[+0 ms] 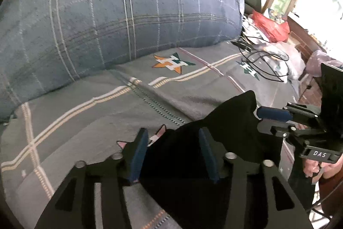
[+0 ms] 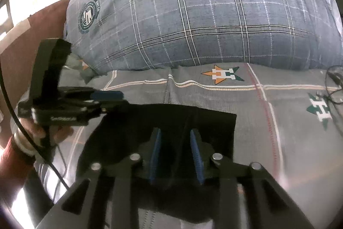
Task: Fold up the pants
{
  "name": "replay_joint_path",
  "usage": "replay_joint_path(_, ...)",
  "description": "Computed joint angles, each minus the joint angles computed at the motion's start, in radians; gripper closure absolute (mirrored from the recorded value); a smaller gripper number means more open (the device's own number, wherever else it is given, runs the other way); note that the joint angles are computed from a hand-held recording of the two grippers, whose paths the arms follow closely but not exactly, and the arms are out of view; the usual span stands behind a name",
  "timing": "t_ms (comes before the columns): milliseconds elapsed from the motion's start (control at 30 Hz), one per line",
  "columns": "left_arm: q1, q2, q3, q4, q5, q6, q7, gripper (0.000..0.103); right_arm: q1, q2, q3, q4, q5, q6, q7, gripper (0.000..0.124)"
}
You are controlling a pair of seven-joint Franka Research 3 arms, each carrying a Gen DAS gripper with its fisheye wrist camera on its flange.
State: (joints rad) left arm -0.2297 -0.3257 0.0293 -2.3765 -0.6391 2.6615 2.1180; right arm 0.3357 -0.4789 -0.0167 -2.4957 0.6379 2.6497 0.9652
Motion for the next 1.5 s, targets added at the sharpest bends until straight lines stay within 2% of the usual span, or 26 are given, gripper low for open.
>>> replay_joint_path(67, 0.016, -0.040, -0.027, -0.030, 0.045, 0.016, -0.059, 0.027, -0.009, 0.000, 0.013, -0.006, -0.016, 0.009, 0.017, 0.094)
replay_joint_path(100, 0.010, -0.059, -0.025, -0.044, 0.049, 0.016, -0.072, 0.026, -0.010, 0.000, 0.016, -0.009, -0.022, 0.013, 0.023, 0.094)
replay_joint_path(200, -0.007, -0.116, -0.018, -0.086, 0.073, 0.023, -0.111, 0.022, -0.005, -0.004, 0.011, -0.019, -0.019, 0.015, 0.031, 0.087)
replay_joint_path(300, 0.024, -0.168, -0.067, -0.138, 0.184, 0.053, -0.236, 0.020, -0.008, 0.004, 0.012, -0.023, -0.023, 0.031, 0.047, 0.083)
replay_joint_path(400, 0.085, -0.208, -0.149, -0.180, 0.327, 0.076, -0.390, 0.020, -0.009, 0.024, 0.008, -0.017, -0.023, 0.037, 0.061, 0.083)
replay_joint_path(467, 0.093, -0.231, -0.171, -0.207, 0.371, 0.088, -0.461, 0.020, -0.007, 0.038, 0.004, -0.010, -0.018, 0.040, 0.061, 0.083)
replay_joint_path(600, 0.075, -0.222, -0.165, -0.213, 0.423, 0.095, -0.548, 0.020, -0.007, 0.069, 0.003, 0.006, -0.012, 0.045, 0.067, 0.083)
replay_joint_path(700, 0.049, -0.201, -0.140, -0.212, 0.456, 0.100, -0.586, 0.019, -0.007, 0.094, -0.001, 0.025, -0.003, 0.027, 0.068, 0.082)
replay_joint_path(967, -0.015, -0.122, -0.071, -0.184, 0.513, 0.133, -0.649, 0.009, -0.012, 0.124, -0.004, 0.049, 0.047, 0.009, 0.021, 0.082)
replay_joint_path(1100, -0.043, -0.114, -0.034, -0.175, 0.481, 0.121, -0.629, 0.009, -0.008, 0.095, -0.015, 0.034, 0.087, 0.002, 0.005, 0.077)
replay_joint_path(1200, -0.027, -0.124, -0.053, -0.175, 0.498, 0.113, -0.645, 0.010, -0.015, 0.053, -0.012, 0.011, 0.098, -0.001, 0.016, 0.072)
replay_joint_path(1267, -0.013, -0.138, -0.068, -0.180, 0.516, 0.108, -0.667, 0.010, -0.022, 0.016, -0.005, -0.012, 0.083, 0.007, 0.023, 0.066)
replay_joint_path(1333, -0.009, -0.159, -0.073, -0.192, 0.526, 0.104, -0.688, 0.010, -0.029, -0.019, -0.001, -0.034, 0.065, 0.014, 0.035, 0.066)
replay_joint_path(1500, -0.044, -0.212, -0.033, -0.226, 0.485, 0.102, -0.704, 0.010, -0.052, -0.078, 0.000, -0.072, 0.007, 0.011, 0.073, 0.061)
